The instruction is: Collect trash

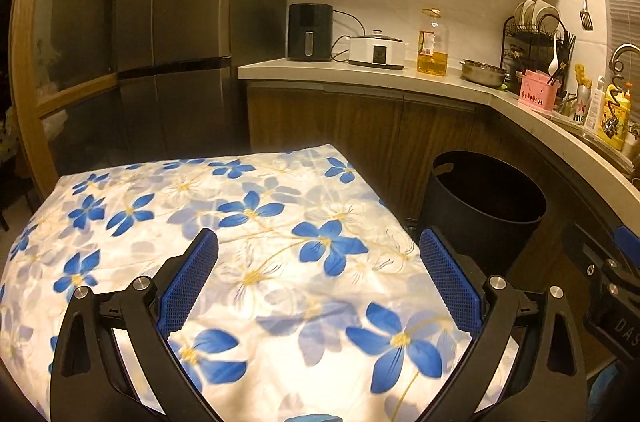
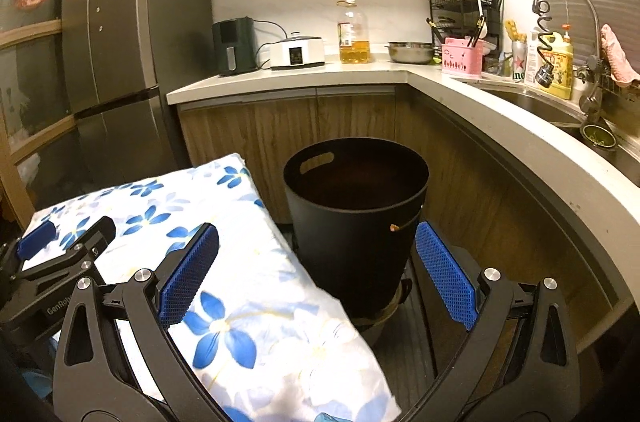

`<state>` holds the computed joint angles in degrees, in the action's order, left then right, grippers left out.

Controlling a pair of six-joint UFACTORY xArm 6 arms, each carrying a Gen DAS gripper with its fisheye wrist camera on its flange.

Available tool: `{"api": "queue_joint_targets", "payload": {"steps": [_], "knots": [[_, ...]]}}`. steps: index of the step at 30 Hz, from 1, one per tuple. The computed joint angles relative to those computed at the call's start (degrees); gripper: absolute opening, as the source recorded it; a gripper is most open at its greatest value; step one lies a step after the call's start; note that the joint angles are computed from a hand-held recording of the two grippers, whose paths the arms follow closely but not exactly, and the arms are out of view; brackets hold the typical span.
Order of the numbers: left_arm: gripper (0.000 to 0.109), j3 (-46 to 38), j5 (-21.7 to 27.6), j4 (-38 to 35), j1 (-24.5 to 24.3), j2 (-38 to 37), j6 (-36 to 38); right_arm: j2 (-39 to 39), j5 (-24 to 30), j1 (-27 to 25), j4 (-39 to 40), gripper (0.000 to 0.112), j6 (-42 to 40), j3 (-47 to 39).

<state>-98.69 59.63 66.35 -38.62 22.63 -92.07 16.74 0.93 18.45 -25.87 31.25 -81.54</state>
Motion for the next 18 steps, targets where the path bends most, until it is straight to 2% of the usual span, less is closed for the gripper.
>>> {"api": "queue_joint_targets", "payload": {"steps": [5, 10, 13, 18], "knots": [[0.096, 5.89, 1.21, 1.05, -1.7, -4.45, -3.27, -4.35, -1.89, -0.05, -8.84, 0.098, 7.7, 5.22], [0.096, 9.61, 3.33, 1.9, -3.54, -7.4, -4.84, -7.65, -3.29, 0.11, -13.24, 0.098, 11.35, 8.91], [0.096, 11.36, 4.27, 2.46, -4.57, -8.85, -5.7, -9.28, -3.73, -0.54, -23.13, 0.098, 20.28, 9.71], [0.096, 12.84, 6.09, 3.14, -5.84, -10.32, -6.71, -11.1, -3.92, -1.1, -33.85, 0.098, 29.77, 10.08]]}}
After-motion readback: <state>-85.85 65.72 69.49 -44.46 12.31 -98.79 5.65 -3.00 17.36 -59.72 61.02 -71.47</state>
